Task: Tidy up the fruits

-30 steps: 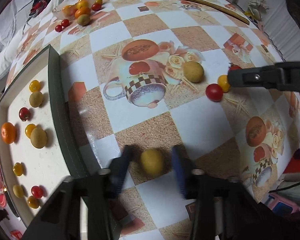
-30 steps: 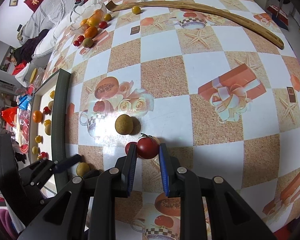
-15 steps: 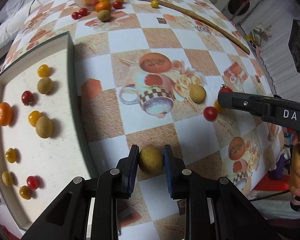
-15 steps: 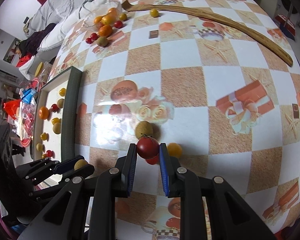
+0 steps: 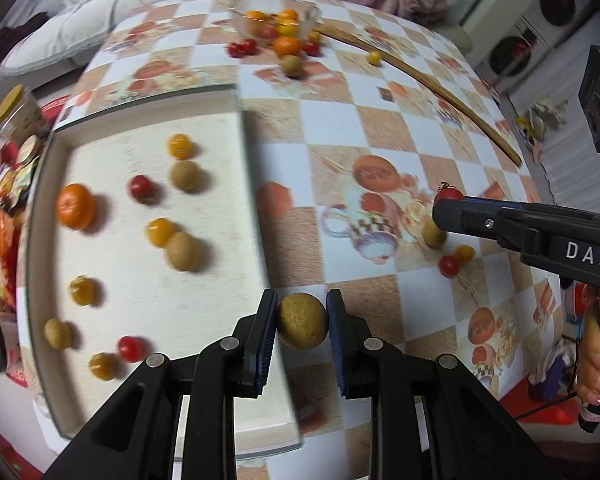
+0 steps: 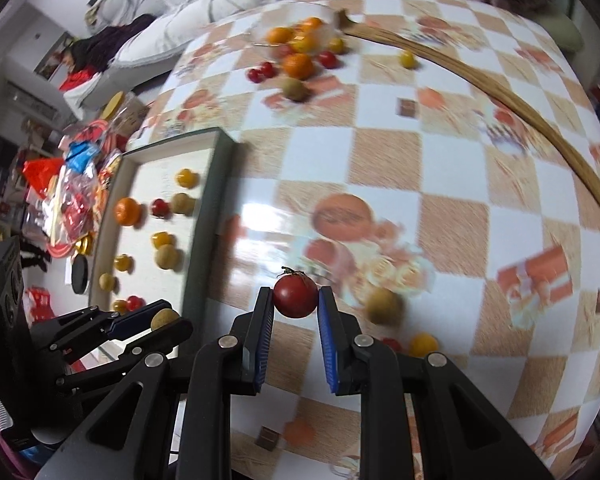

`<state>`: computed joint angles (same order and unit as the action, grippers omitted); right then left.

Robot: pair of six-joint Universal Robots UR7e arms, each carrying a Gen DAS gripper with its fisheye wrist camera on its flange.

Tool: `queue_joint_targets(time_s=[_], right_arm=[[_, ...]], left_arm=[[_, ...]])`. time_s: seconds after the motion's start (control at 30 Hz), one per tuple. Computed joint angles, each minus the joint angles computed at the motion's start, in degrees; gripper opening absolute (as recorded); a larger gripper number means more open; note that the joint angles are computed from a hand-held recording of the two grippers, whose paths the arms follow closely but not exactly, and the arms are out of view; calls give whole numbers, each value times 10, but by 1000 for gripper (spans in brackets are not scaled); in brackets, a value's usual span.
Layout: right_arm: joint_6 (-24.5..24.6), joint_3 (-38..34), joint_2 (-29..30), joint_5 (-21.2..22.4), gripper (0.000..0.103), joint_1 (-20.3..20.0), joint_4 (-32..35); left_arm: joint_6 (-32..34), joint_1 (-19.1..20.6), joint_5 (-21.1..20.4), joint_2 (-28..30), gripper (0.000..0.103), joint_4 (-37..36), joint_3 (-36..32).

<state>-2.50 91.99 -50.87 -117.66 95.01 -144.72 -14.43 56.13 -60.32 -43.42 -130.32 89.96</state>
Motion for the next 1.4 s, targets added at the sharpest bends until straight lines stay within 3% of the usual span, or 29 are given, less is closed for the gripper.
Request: queue_joint_targets(time_s=[0.3,0.57,0.83,1.17,1.23,1.27,1.3,1.4], right_arm=[[-34,-78,65,21,24,30,64],[-59,-174,150,40,24,40,126],[-54,-263,218,6,24,40,186],[-34,-300,244,-13,25,37,234],[-31,-304,247,-10,26,37,243],[-32,-302,246,-9,29,38,243],[-33,-299,243,-5,34,38,241],[-43,-289,235,0,47,43,232]], left_arm=[[-42,21,44,-41,26,-5,36],[-72,42,70,-42,26,9,53],[-79,48,82,-39,26,20,53],[-79,41,93,-31,27,49,42],[-74,41,85,-32,44,46,43],[-73,39,88,-33,70,40,46],[-73,35,104,-34,80,30,53],[-66,30,118,-37,80,18,59]])
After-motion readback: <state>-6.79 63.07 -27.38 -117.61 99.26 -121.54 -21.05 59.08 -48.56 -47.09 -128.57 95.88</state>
